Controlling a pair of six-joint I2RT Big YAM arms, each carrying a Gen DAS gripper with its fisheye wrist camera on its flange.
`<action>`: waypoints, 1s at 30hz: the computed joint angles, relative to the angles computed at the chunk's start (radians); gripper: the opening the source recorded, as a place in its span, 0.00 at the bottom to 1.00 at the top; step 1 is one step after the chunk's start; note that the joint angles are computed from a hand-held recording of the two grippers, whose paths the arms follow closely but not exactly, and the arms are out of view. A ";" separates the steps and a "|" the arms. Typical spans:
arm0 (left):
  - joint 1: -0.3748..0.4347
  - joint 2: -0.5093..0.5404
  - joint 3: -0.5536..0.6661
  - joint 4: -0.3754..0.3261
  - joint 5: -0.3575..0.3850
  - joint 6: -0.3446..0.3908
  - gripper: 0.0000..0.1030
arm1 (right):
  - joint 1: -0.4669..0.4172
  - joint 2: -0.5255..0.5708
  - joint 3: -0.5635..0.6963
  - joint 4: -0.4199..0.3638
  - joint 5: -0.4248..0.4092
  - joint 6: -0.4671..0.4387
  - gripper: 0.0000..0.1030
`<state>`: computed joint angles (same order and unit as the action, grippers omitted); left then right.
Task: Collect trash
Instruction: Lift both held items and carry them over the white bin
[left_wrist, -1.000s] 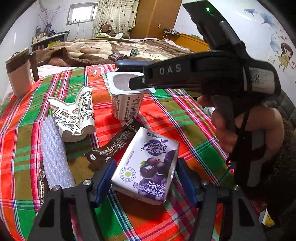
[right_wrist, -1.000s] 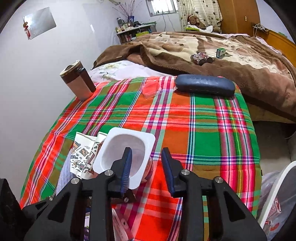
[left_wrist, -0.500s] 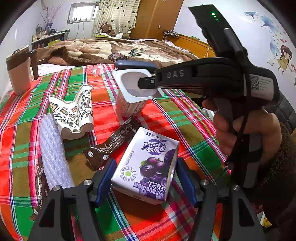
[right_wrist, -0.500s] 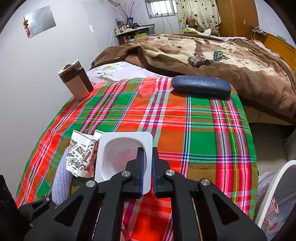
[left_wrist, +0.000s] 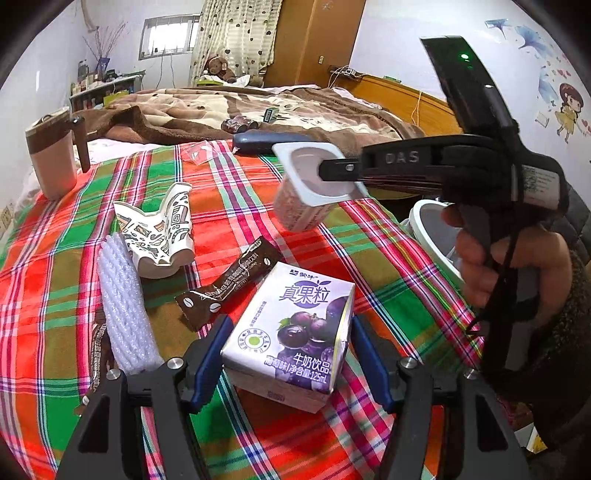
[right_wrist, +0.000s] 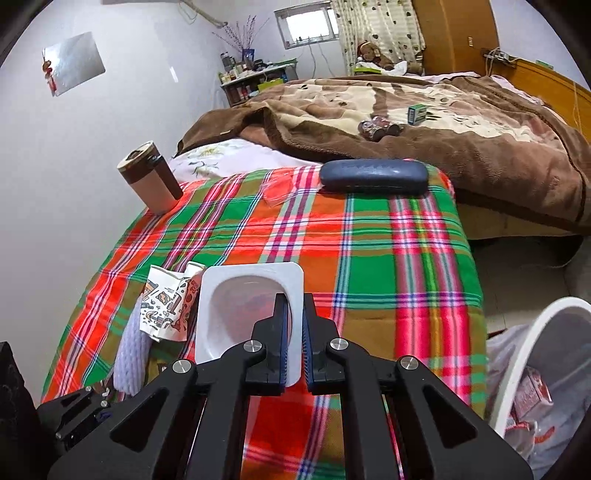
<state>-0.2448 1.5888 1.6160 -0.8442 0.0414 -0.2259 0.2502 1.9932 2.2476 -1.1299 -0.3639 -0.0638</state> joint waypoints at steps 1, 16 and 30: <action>-0.003 -0.002 -0.001 -0.002 -0.003 -0.004 0.64 | -0.005 -0.012 -0.017 0.009 -0.005 0.004 0.07; -0.087 -0.013 0.076 -0.019 -0.072 0.014 0.64 | -0.101 -0.160 -0.190 0.103 -0.048 0.054 0.07; -0.185 0.115 0.272 -0.044 -0.050 0.030 0.64 | -0.215 -0.234 -0.271 0.144 -0.026 0.081 0.07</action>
